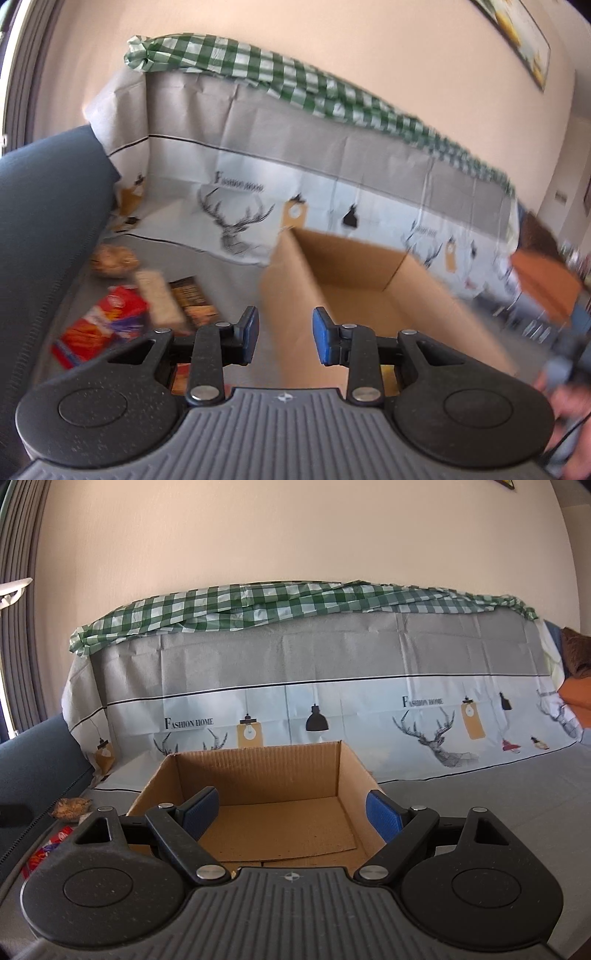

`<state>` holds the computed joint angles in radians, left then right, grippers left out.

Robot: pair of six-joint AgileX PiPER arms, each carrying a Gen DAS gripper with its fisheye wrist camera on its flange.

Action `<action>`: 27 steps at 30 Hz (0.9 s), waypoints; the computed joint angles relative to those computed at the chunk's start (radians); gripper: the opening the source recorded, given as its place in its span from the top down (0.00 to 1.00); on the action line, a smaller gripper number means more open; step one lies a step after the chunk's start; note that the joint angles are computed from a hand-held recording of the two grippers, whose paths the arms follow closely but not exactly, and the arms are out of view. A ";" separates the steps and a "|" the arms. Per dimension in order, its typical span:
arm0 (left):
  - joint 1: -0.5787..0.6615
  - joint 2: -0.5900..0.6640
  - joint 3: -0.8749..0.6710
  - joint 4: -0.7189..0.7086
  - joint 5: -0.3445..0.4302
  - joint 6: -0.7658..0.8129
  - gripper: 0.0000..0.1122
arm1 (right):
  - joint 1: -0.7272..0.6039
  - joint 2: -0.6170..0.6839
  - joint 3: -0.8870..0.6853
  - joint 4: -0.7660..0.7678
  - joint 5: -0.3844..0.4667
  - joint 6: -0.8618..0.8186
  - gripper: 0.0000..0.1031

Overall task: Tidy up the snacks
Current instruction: 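Open both tools to drop the yellow bar and nut bag into the box, then move both tools back over the snack pile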

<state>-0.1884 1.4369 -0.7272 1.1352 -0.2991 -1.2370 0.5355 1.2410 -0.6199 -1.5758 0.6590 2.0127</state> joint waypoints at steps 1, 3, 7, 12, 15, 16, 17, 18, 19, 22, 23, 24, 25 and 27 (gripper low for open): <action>0.037 0.008 0.009 0.011 -0.028 0.040 0.70 | 0.010 0.001 -0.002 0.010 0.016 -0.010 0.15; 0.106 0.029 0.029 0.005 -0.086 0.142 0.73 | 0.022 -0.007 -0.006 0.043 0.031 -0.030 0.15; 0.236 0.086 0.094 -0.012 -0.232 0.302 0.76 | 0.066 -0.035 -0.009 0.112 0.074 -0.028 0.15; 0.370 0.130 0.120 0.065 -0.389 0.228 0.78 | 0.196 -0.023 -0.031 0.153 0.200 -0.038 0.16; 0.402 0.141 0.106 0.089 -0.403 0.150 0.78 | 0.240 -0.004 -0.053 0.160 0.233 -0.058 0.23; 0.409 0.148 0.097 0.104 -0.405 0.122 0.78 | 0.248 0.000 -0.060 0.159 0.235 -0.060 0.29; 0.415 0.154 0.086 0.125 -0.403 0.089 0.78 | 0.250 0.002 -0.065 0.158 0.230 -0.059 0.32; 0.417 0.160 0.074 0.143 -0.399 0.061 0.78 | 0.247 0.004 -0.071 0.159 0.219 -0.060 0.39; 0.423 0.165 0.067 0.159 -0.399 0.041 0.78 | 0.246 0.007 -0.081 0.163 0.212 -0.063 0.44; 0.442 0.168 0.059 0.171 -0.408 0.005 0.78 | 0.239 0.013 -0.108 0.168 0.185 -0.063 0.52; 0.447 0.170 0.057 0.166 -0.411 -0.005 0.78 | 0.238 0.017 -0.116 0.164 0.175 -0.055 0.52; 0.456 0.172 0.057 0.166 -0.415 -0.018 0.78 | 0.238 0.026 -0.123 0.157 0.166 -0.044 0.52; 0.460 0.177 0.053 0.164 -0.411 -0.035 0.78 | 0.239 0.036 -0.128 0.148 0.155 -0.034 0.52; 0.465 0.185 0.044 0.167 -0.396 -0.073 0.78 | 0.248 0.064 -0.139 0.122 0.128 -0.012 0.52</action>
